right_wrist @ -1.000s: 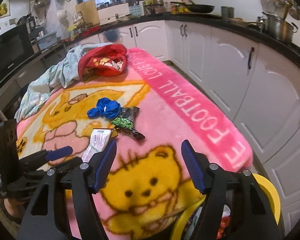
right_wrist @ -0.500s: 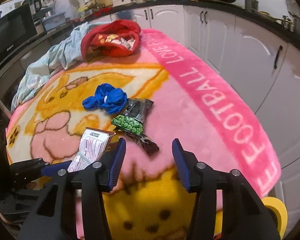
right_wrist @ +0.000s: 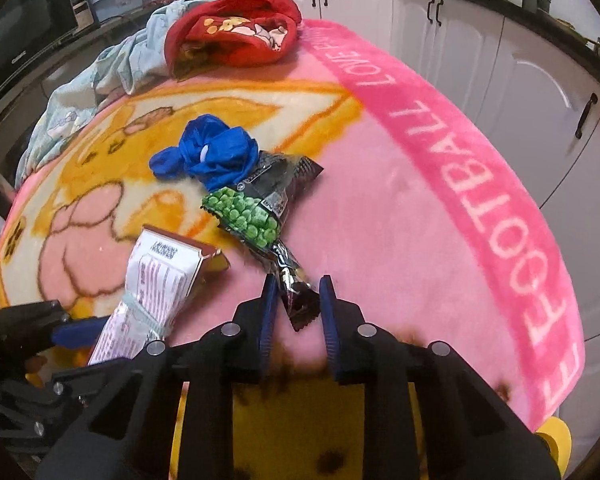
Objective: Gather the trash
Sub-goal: 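Grasp the white-red snack packet with the left tool while the right tool grasps the chocolate wrapper, then carry the snack packet and chocolate wrapper over the yellow bin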
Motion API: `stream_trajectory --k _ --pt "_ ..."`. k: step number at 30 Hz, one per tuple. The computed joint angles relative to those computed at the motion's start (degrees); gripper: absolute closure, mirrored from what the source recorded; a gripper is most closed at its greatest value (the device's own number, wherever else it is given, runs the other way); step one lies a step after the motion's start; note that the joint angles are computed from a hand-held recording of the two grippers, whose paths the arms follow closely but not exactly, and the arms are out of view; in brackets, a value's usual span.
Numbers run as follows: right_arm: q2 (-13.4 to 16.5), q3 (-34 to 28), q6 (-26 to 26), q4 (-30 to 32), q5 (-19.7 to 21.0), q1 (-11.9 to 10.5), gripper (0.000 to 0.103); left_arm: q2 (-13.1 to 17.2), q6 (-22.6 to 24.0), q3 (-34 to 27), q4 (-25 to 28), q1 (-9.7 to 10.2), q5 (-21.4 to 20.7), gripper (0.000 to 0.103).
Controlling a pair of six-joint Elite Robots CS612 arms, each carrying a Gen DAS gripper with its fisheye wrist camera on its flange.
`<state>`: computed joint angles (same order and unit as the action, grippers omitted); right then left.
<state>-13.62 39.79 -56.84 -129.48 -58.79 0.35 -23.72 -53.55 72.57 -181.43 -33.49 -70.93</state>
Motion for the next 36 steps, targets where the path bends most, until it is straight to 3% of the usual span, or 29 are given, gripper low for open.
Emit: stream_trajectory --k 7,19,36 --pt "-1.6 3.0 -0.2 -0.4 -0.1 -0.9 0.085 0.1 1.3 -0.3 0.5 -0.05 -0.9 0.080" --pt "-4.7 10.6 2.9 -6.8 0.8 -3.0 0.088 -0.2 3.6 -0.4 1.6 -0.67 -1.0 0.081" --pt "-8.8 17.3 5.0 -11.1 6.0 -6.2 0.088 -0.7 7.7 -1.8 1.8 -2.06 1.9 0.081"
